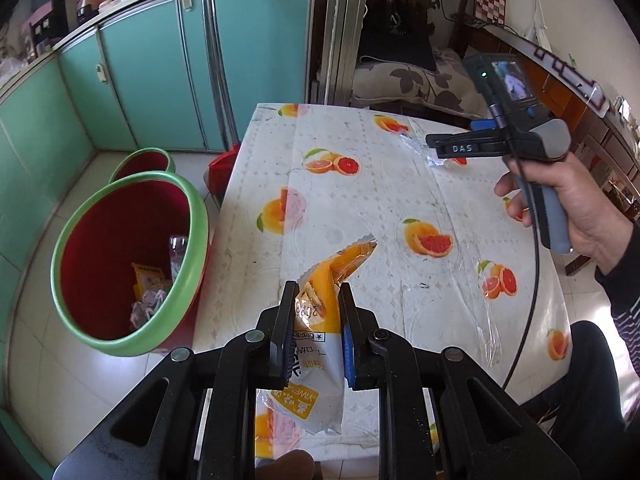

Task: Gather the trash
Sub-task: 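Grasp the clear wrapper with blue print with the right tool while the left tool holds the yellow wrapper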

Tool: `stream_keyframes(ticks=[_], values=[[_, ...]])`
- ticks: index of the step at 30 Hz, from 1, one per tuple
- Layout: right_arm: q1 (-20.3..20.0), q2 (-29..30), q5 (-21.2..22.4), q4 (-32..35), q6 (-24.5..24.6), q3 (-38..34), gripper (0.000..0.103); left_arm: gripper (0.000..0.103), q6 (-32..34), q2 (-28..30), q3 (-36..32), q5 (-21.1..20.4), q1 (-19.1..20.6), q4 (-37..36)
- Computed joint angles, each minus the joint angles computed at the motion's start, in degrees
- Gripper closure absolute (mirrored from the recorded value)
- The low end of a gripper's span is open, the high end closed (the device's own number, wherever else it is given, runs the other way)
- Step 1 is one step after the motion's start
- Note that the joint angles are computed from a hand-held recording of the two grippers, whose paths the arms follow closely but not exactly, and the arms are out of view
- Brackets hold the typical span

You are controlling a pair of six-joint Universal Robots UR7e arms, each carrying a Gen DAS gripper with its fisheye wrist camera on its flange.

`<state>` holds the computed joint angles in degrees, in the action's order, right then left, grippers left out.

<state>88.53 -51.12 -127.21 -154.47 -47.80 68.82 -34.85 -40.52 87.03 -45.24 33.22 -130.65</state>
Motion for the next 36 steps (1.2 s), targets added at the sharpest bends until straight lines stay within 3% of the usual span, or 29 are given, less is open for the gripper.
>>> stream_keyframes(ticks=[7, 19, 21, 23, 27, 32, 36], values=[[-1.11, 6.22, -2.34, 2.32, -1.67, -7.44, 0.011, 0.085, -0.11, -0.18, -0.16, 0.39, 0.99, -0.78], [-2.36, 9.2, -2.54, 8.02, 5.03, -12.74, 0.012, 0.085, -0.38, -0.84, -0.14, 1.36, 1.41, -0.69], [-2.3, 9.45, -3.56, 7.46, 5.36, -12.85, 0.028, 0.085, -0.51, -1.1, -0.03, 1.78, 1.2, -0.57], [-2.27, 9.82, -5.05, 8.47, 6.0, -13.27, 0.076, 0.085, -1.15, -1.23, -0.05, 2.07, 0.96, -0.25], [-2.39, 9.39, -5.59, 8.06, 6.51, -12.29, 0.09, 0.085, -1.66, -1.74, 0.19, 2.83, 0.66, 0.05], [-2.38, 7.21, -3.36, 7.76, 7.62, -10.19, 0.099, 0.085, -2.45, -2.53, 0.63, 3.75, 0.47, 0.42], [-1.41, 3.9, -1.29, 7.17, 8.37, -7.01, 0.099, 0.085, -3.19, -3.46, 1.36, 5.17, 0.18, 0.16]])
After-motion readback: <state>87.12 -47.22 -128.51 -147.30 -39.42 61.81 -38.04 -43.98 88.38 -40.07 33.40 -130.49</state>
